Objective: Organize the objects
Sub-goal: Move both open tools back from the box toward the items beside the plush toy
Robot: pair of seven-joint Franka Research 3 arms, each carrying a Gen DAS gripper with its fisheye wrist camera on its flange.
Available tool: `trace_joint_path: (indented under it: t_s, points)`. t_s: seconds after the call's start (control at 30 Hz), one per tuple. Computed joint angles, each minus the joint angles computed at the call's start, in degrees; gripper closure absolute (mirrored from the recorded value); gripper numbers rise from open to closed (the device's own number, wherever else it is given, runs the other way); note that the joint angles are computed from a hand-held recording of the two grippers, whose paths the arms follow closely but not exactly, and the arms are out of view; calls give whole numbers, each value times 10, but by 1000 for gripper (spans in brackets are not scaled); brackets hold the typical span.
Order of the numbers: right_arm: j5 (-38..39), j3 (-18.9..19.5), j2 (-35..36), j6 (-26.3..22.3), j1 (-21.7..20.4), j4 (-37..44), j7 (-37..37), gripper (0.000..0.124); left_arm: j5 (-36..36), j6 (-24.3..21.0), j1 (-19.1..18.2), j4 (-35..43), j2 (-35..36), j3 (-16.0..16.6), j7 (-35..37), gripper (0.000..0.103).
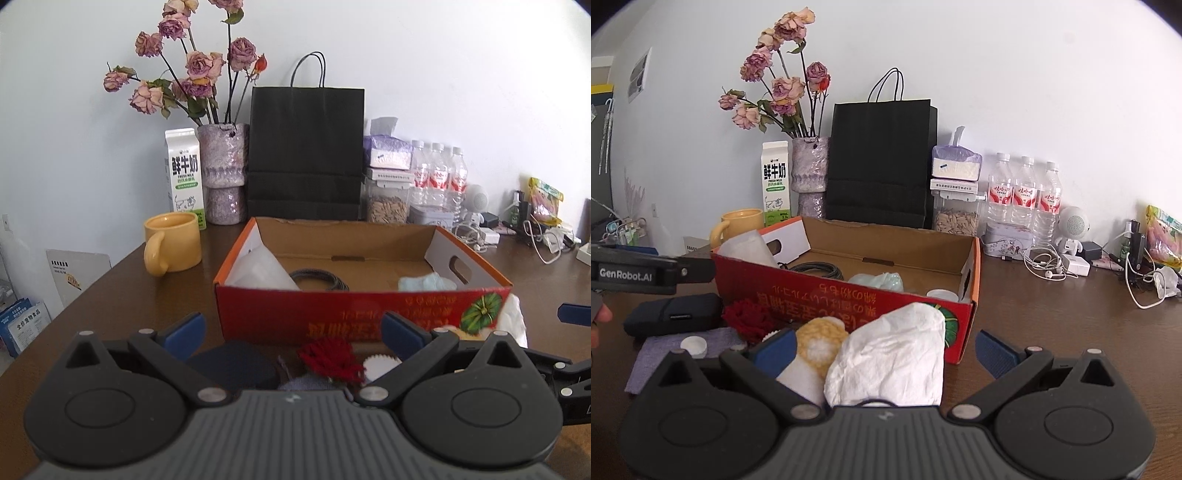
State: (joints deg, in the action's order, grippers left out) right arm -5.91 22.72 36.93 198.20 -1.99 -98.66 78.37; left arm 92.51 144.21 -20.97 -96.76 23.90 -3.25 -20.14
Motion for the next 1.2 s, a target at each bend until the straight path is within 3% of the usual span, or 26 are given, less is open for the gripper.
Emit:
trace_joint_path:
  t_s: [0.13, 0.3, 0.5, 0.77, 1.03, 1.13, 1.2]
  points:
    - [-10, 15, -23, 17, -21, -48, 15, 21, -7, 10, 0, -25, -13, -8, 5, 0]
    - [18, -56, -63, 56, 38, -101, 19, 21, -24, 36, -3, -42, -15, -19, 28, 0]
    - [-51, -31, -74, 61, -9, -136, 75, 21, -67, 55, -14, -34, 4, -26, 80, 0]
    - [-108, -33, -74, 82, -34, -150, 132, 24, -126, 50, -43, -1, 33, -17, 155, 0]
    - [-216, 15, -54, 57, -99, -131, 197, 34, -189, 40, -65, 42, 70, -4, 222, 0]
    - [-257, 49, -40, 44, -134, -120, 213, 37, -203, 34, -74, 52, 79, 5, 230, 0]
    - [-261, 57, -35, 39, -139, -118, 215, 40, -208, 37, -78, 56, 83, 10, 229, 4]
